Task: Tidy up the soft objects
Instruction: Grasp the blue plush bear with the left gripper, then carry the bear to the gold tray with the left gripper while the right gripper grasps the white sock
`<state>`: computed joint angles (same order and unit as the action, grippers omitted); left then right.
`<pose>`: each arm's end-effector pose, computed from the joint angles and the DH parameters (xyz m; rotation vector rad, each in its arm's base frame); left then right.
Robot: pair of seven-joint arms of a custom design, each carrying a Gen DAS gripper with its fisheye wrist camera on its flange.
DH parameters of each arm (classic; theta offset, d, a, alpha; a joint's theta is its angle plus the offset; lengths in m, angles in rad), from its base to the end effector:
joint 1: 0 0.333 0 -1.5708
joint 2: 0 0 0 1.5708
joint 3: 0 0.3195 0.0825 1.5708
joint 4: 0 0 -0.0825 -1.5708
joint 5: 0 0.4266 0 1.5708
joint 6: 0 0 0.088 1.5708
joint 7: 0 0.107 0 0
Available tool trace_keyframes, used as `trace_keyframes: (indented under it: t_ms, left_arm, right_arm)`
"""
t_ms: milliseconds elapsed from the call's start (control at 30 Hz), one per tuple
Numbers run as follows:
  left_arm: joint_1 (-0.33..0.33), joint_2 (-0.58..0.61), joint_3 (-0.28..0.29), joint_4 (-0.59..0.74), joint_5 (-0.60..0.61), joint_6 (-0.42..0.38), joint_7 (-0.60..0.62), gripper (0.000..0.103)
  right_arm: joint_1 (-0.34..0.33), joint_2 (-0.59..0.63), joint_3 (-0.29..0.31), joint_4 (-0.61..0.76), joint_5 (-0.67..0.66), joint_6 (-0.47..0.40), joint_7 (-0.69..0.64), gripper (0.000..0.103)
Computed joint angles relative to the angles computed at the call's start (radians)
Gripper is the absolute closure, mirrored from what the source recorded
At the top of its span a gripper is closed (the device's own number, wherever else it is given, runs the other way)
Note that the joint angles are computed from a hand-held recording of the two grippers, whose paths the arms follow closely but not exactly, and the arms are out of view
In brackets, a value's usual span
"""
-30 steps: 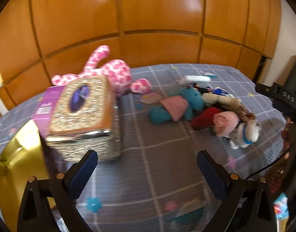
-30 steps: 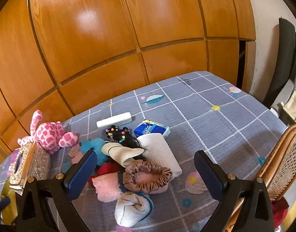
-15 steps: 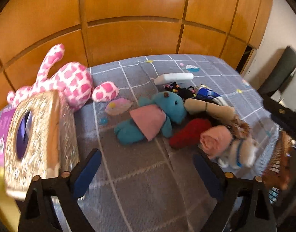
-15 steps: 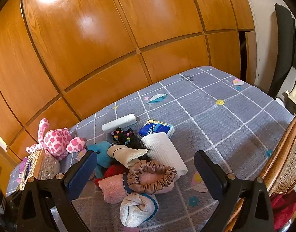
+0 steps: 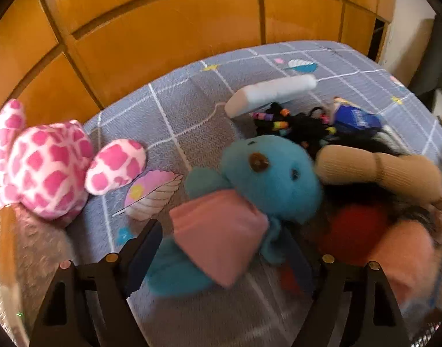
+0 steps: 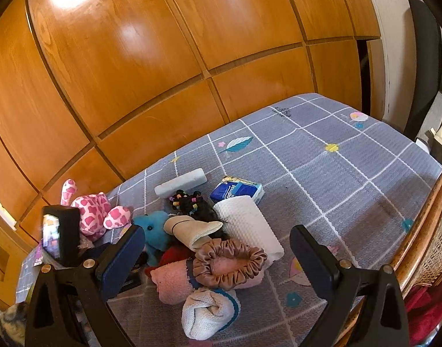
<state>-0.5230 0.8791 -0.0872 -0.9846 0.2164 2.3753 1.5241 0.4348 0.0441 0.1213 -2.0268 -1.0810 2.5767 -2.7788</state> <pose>0.7230 -0.4658 0.3804 -1.2426 2.4467 -0.5659 0.5317 0.3473 0.4578 -1.1085 2.0465 -0.6164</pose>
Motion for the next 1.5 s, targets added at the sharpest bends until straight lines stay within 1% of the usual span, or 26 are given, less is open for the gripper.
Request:
trace_keyframes:
  t_ms: [33,67,100,133,167,233,333,367,467,533,633,700,800,900,1000,1133,1200,1233,1300,1433,1500]
  left_arm:
    - [0.011,0.036,-0.015,0.055,-0.024,-0.033,0.009,0.022]
    - [0.022,0.058,-0.034,0.089,-0.052,-0.057,0.019,0.039]
    - [0.038,0.06,-0.054,0.089,-0.086,-0.059,0.03,0.044]
    - [0.043,0.04,-0.054,0.053,-0.097,-0.029,0.023,0.049]
    - [0.046,0.019,-0.052,0.016,-0.104,-0.003,0.019,0.057]
    - [0.06,-0.019,-0.061,-0.041,-0.13,0.021,0.013,0.061]
    - [0.091,-0.085,-0.082,-0.129,-0.185,0.063,0.002,0.062]
    - [0.097,-0.12,-0.085,-0.174,-0.195,0.086,-0.001,0.062]
    - [0.119,-0.197,-0.098,-0.25,-0.228,0.144,0.006,0.062]
    - [0.122,-0.239,-0.084,-0.279,-0.23,0.159,-0.019,0.061]
    - [0.149,-0.285,-0.073,-0.294,-0.253,0.173,-0.071,0.061]
    - [0.153,-0.311,-0.041,-0.304,-0.232,0.19,-0.133,0.061]
    - [0.158,-0.356,0.009,-0.34,-0.17,0.226,-0.227,0.061]
    - [0.185,-0.391,0.043,-0.371,-0.124,0.225,-0.316,0.061]
    - [0.213,-0.435,0.073,-0.435,-0.065,0.246,-0.402,0.061]
    - [0.251,-0.498,0.086,-0.532,-0.004,0.275,-0.487,0.061]
    - [0.275,-0.546,0.083,-0.607,0.017,0.299,-0.509,0.061]
    - [0.285,-0.557,0.079,-0.624,0.025,0.302,-0.515,0.061]
    - [0.307,-0.612,0.075,-0.709,0.042,0.329,-0.53,0.061]
    - [0.357,-0.709,0.049,-0.869,0.038,0.392,-0.539,0.061]
    - [0.38,-0.749,0.034,-0.931,0.023,0.413,-0.534,0.061]
  right_arm:
    - [0.0,0.0,-0.001,-0.001,0.001,0.002,0.002,0.001]
    - [-0.001,-0.001,-0.001,-0.002,0.001,0.004,0.003,0.001]
    - [-0.001,-0.001,-0.001,-0.002,0.002,0.007,0.004,0.001]
    - [-0.002,-0.001,-0.002,-0.003,0.001,0.009,0.005,0.001]
    - [-0.002,0.0,-0.002,-0.003,0.003,0.011,0.004,0.001]
    - [-0.002,0.0,-0.002,-0.002,0.004,0.009,0.001,0.002]
    - [0.001,0.005,-0.001,0.003,0.01,-0.001,-0.006,0.005]
    - [0.0,0.004,-0.001,0.002,0.014,0.001,-0.01,0.005]
    - [0.0,0.007,-0.003,0.004,0.03,0.003,-0.027,0.006]
    - [0.0,0.009,-0.003,0.005,0.043,0.002,-0.036,0.006]
    - [-0.002,0.008,-0.006,0.001,0.061,0.016,-0.047,0.006]
    - [-0.006,0.008,-0.008,-0.004,0.08,0.031,-0.054,0.006]
    - [-0.013,0.005,-0.012,-0.015,0.103,0.062,-0.05,0.006]
    - [-0.02,0.002,-0.016,-0.027,0.124,0.095,-0.048,0.006]
    - [-0.025,0.007,-0.016,-0.027,0.155,0.114,-0.08,0.006]
    - [-0.029,0.018,-0.017,-0.025,0.224,0.138,-0.149,0.006]
    - [-0.03,0.023,-0.019,-0.023,0.26,0.148,-0.184,0.006]
    - [-0.03,0.026,-0.019,-0.022,0.278,0.15,-0.201,0.006]
    - [-0.028,0.029,-0.019,-0.019,0.309,0.147,-0.231,0.006]
    - [-0.028,0.044,-0.014,-0.009,0.421,0.148,-0.347,0.006]
    - [-0.026,0.058,-0.006,0.01,0.501,0.12,-0.437,0.006]
